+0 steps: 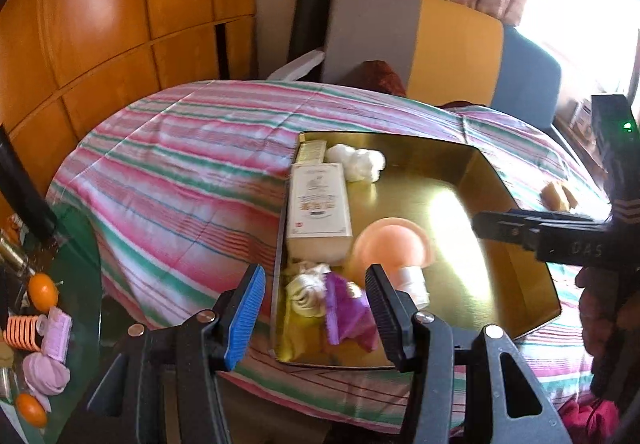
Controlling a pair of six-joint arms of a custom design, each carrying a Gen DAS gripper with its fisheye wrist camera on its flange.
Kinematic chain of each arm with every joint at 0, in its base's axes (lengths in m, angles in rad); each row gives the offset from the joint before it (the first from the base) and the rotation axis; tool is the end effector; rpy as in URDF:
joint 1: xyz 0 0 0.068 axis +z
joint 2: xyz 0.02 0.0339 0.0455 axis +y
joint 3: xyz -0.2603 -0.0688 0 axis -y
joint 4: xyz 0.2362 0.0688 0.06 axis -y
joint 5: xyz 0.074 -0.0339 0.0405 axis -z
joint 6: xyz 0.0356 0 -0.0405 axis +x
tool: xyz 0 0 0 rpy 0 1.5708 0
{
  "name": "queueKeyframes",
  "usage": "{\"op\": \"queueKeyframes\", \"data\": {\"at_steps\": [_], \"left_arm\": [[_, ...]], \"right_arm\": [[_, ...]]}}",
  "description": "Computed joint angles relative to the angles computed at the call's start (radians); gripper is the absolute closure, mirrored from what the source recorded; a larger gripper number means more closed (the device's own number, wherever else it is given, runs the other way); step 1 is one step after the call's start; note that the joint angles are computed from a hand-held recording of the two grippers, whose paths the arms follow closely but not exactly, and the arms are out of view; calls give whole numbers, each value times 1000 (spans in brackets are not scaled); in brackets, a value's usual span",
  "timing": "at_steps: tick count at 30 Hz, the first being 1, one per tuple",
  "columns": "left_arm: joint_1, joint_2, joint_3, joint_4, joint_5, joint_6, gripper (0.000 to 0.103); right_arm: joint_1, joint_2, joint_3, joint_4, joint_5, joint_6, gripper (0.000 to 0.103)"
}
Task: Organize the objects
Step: 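Move both tools back toward the remaining items on the cloth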
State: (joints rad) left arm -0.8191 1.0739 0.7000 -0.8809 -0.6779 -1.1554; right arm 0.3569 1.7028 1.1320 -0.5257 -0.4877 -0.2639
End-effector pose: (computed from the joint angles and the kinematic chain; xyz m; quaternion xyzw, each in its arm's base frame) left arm 0.1319 -0.1085 0.2152 -0.2074 0.9095 0.0571 0.3558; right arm 0.3067 0.1322 0.2006 -0.3421 0.8809 0.2450 0.2168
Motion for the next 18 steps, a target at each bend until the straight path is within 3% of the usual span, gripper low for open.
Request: {"op": "queueKeyframes", "data": {"at_steps": [9, 18], "left_arm": [[-44, 156, 115, 58, 3, 84, 50], [-59, 306, 229, 131, 31, 198, 50]], "right_arm": [[-228, -45, 6, -29, -26, -117, 19], [-465, 35, 131, -88, -44, -203, 9]]}}
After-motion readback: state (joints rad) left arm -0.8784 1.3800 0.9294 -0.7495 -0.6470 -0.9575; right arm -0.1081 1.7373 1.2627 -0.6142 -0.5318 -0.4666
